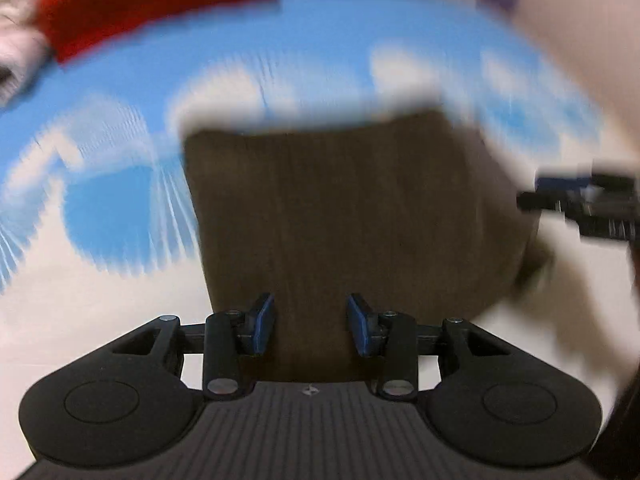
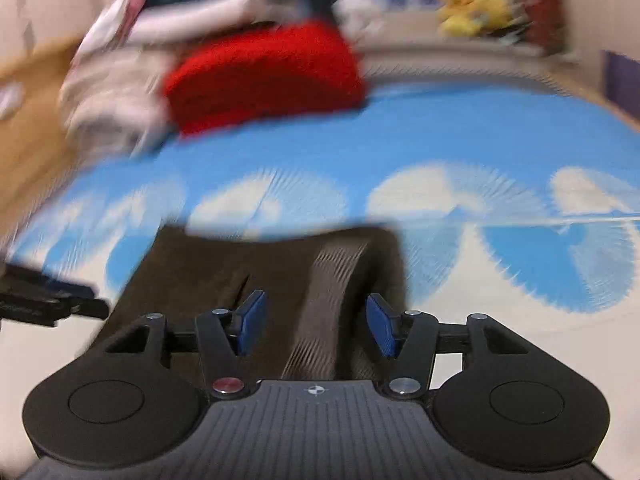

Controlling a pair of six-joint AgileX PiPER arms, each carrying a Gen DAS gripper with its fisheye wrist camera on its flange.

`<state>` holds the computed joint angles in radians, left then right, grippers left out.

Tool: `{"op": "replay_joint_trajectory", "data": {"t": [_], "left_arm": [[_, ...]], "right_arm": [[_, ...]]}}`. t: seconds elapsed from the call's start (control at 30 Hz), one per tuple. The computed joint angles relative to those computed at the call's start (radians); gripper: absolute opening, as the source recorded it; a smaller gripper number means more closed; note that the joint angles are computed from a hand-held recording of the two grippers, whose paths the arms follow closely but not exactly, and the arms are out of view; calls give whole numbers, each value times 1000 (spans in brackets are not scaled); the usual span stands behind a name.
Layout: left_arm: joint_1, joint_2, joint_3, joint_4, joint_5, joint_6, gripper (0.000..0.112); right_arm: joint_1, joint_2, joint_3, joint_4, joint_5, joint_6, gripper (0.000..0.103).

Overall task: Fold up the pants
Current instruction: 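Release the folded pants and raise both tools away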

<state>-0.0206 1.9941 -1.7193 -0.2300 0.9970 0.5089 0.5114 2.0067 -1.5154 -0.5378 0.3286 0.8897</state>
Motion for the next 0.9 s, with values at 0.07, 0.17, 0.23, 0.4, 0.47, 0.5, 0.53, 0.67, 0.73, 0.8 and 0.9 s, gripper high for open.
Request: {"op": "replay_joint_trajectory", "data": {"t": [0.07, 0.17, 0.23, 0.4, 0.47, 0.5, 0.53, 0.67, 0.73, 0.8, 0.9], "left_arm": [[-32, -37, 98, 42, -84, 34, 45], [-54, -108, 194, 88, -192, -10, 45], [-62, -179, 266, 120, -252, -67, 48], [-95, -447, 456, 204, -383, -202, 79], [-105, -587, 556, 190, -433, -219, 82], [-124, -637, 591, 216, -450, -257, 83], [-138, -692, 633, 239, -467, -289, 86], [-262, -908, 800, 454, -484, -588, 97], [-331, -976, 878, 537, -474, -733, 103], [-378, -1006, 946, 574, -448, -824, 103], [-491, -978, 927, 722, -324, -1014, 103]], "right_arm": [[11, 86, -108, 161, 191, -199, 62], [-11, 113, -142, 274, 250, -255, 65], [4, 64, -101, 179, 212, -143, 62], [110, -127, 83, -296, 188, 319, 64], [164, -228, 180, -482, 204, 519, 68], [200, -269, 216, -566, 233, 614, 73], [243, -314, 260, -655, 272, 714, 77], [419, -429, 409, -860, 446, 977, 86], [507, -457, 467, -891, 541, 1060, 87], [583, -475, 501, -870, 612, 1106, 88], [667, -460, 516, -838, 711, 1132, 89]]}}
